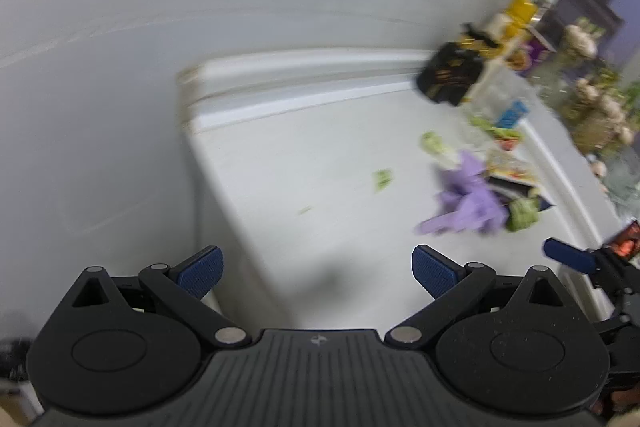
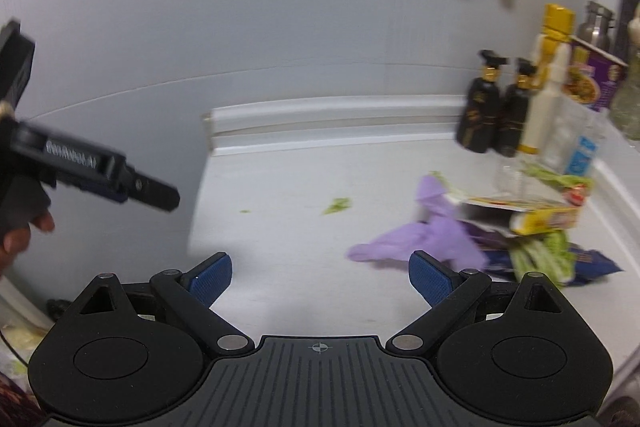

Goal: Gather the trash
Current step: 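Move both tools back toward the yellow box and cabbage on the counter, then grasp the yellow box with the left tool while the right tool grasps the cabbage leaf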

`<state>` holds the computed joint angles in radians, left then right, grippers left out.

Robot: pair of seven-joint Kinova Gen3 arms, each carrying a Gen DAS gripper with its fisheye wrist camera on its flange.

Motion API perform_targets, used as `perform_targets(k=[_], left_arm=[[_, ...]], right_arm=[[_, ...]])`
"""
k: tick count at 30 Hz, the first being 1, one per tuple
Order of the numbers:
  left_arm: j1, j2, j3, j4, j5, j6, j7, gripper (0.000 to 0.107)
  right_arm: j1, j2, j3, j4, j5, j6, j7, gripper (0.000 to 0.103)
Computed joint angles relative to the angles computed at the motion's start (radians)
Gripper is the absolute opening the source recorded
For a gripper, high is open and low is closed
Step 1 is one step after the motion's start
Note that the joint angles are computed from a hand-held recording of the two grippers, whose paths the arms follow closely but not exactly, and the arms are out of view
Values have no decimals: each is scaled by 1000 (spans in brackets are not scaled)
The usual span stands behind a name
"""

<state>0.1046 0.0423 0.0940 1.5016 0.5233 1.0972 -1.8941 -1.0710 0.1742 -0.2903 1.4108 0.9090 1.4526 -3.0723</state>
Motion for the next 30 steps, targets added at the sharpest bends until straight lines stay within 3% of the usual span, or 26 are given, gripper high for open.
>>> perform_targets(k=[6, 13, 18, 22, 30], left_arm=[[60, 65, 59, -107, 37, 17, -43, 102], [147, 208, 134, -283, 59, 69, -47, 101], [242, 344, 169, -452, -1, 114, -16, 100], [304, 459, 175, -603, -49, 204, 46, 98], [409, 612, 152, -848, -149, 357, 145, 95]], right_arm=[[45, -83, -19, 81, -12, 22, 54, 97], [172, -194, -64, 184, -66, -2, 164, 97], [282, -266, -63, 280, -125, -95, 149, 97], [366, -307, -46, 346, -186, -203, 123, 97], [497, -306, -54, 399, -246, -327, 145, 91]])
